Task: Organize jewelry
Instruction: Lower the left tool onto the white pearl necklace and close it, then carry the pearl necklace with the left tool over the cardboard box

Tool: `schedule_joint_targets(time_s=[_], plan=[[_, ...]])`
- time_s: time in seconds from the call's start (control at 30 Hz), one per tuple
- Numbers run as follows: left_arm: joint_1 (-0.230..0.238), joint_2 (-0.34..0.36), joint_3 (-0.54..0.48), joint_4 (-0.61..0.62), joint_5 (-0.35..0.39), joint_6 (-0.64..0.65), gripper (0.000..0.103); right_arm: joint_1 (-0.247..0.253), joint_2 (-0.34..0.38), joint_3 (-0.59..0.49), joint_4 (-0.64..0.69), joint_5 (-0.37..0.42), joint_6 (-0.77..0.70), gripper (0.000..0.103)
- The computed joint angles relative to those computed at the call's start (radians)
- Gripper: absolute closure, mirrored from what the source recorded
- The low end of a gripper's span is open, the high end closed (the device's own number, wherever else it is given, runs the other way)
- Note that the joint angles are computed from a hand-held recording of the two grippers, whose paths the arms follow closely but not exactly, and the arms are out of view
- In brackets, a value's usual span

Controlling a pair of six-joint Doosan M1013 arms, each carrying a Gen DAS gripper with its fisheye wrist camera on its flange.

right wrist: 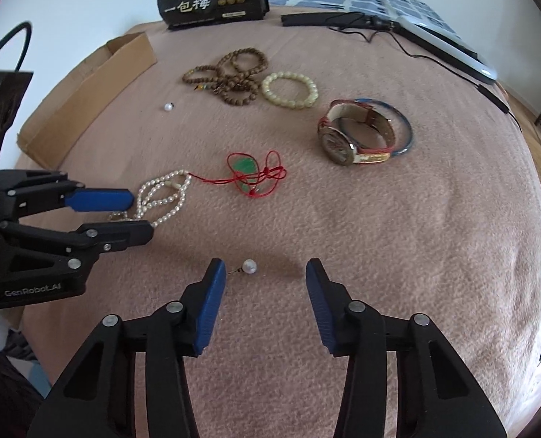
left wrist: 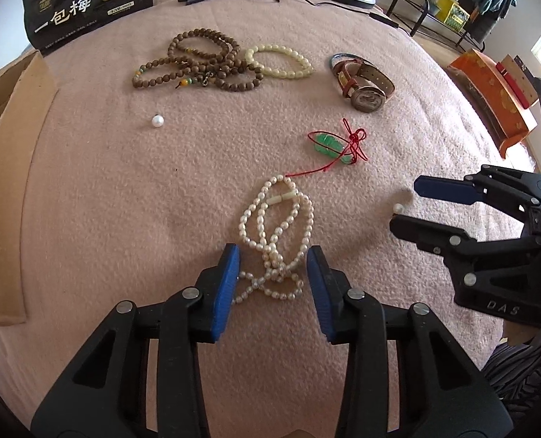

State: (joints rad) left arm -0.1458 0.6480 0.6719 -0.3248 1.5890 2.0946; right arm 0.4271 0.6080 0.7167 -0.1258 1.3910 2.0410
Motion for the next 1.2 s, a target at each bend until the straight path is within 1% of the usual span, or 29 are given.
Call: schedule_joint_targets(time_s=[0.03,0.1,0.17,0.33,0.5,0.53,0.57,0.63,0.67,0.77,0.97,1.2], plan=[[0.000,0.002,-0.002,0.003,0.000,-0.001,0.068,0.000,0.002,-0.003,-0.001,0.002,-0.005,0.061],[-0.001,0.002,0.000,0.006,-0.005,0.003,0.068,-0.002,0.008,-0.011,0.007,0.003,-0.011,0.067],[-0.003,-0.006,0.014,0.015,-0.022,0.020,0.068,-0.003,0.012,-0.016,0.015,0.007,-0.016,0.072],[-0.007,-0.012,0.024,0.031,-0.037,0.024,0.068,-0.001,0.018,-0.025,0.023,0.012,-0.027,0.077],[-0.014,-0.022,0.047,0.046,-0.069,0.040,0.069,0.001,0.026,-0.038,0.025,0.024,-0.030,0.087],[-0.014,-0.026,0.054,0.045,-0.079,0.044,0.075,0.001,0.027,-0.039,0.025,0.026,-0.032,0.087],[-0.015,-0.027,0.058,0.046,-0.088,0.044,0.078,0.001,0.029,-0.042,0.023,0.026,-0.033,0.087],[-0.009,-0.019,0.046,0.031,-0.083,0.031,0.091,0.001,0.030,-0.041,0.025,0.024,-0.033,0.087],[-0.006,-0.013,0.037,0.025,-0.078,0.018,0.096,0.000,0.030,-0.043,0.026,0.024,-0.031,0.087],[0.005,0.008,0.000,-0.006,-0.044,-0.020,0.097,0.001,0.025,-0.035,0.025,0.018,-0.027,0.087],[0.020,0.004,-0.012,-0.034,-0.075,-0.037,0.098,0.003,0.017,-0.030,0.012,-0.002,-0.014,0.087],[0.036,0.009,-0.061,-0.078,-0.087,-0.063,0.098,0.007,0.017,-0.046,-0.006,-0.025,0.000,0.087]])
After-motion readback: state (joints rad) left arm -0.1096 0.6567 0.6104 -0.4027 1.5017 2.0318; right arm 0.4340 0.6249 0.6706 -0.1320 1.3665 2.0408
